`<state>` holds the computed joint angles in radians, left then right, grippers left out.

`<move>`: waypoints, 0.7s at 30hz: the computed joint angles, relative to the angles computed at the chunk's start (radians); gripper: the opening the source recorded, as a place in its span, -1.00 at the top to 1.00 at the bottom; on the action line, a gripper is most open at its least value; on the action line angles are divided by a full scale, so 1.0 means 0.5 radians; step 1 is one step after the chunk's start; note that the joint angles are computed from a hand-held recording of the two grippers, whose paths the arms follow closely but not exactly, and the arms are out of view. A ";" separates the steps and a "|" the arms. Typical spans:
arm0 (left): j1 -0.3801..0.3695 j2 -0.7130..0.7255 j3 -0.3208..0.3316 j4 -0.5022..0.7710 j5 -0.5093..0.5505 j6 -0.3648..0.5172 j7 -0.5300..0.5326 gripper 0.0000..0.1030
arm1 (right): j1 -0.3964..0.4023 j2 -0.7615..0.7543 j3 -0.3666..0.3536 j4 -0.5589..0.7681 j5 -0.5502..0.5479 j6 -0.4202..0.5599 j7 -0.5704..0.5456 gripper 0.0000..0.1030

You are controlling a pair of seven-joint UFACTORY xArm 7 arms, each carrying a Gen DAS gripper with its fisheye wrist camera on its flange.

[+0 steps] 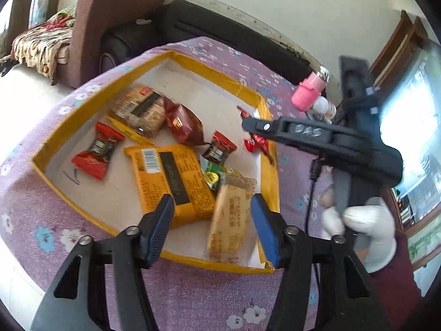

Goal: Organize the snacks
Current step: 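Carry both snacks over the tray and open both grippers, then grasp the large cracker pack on the table with the right gripper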

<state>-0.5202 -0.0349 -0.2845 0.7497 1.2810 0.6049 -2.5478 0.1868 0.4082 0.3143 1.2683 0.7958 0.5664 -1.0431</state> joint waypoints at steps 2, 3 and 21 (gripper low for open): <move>-0.029 -0.058 -0.031 -0.022 -0.155 0.151 0.073 -0.40 | 0.030 0.073 -0.011 0.067 -0.054 0.005 0.062 0.47; -0.036 -0.071 -0.045 -0.021 -0.202 0.199 0.097 -0.42 | 0.027 0.100 -0.003 0.091 -0.055 0.011 0.072 0.47; -0.090 0.212 0.018 0.322 0.224 -0.112 -0.025 -0.43 | -0.457 0.329 -0.357 0.621 0.123 0.091 0.302 -0.16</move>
<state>-0.5652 0.0710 -0.2756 0.9109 1.3931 0.5490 -2.5602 -0.0415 0.5727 0.1357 1.5787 0.8574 0.6119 -0.8921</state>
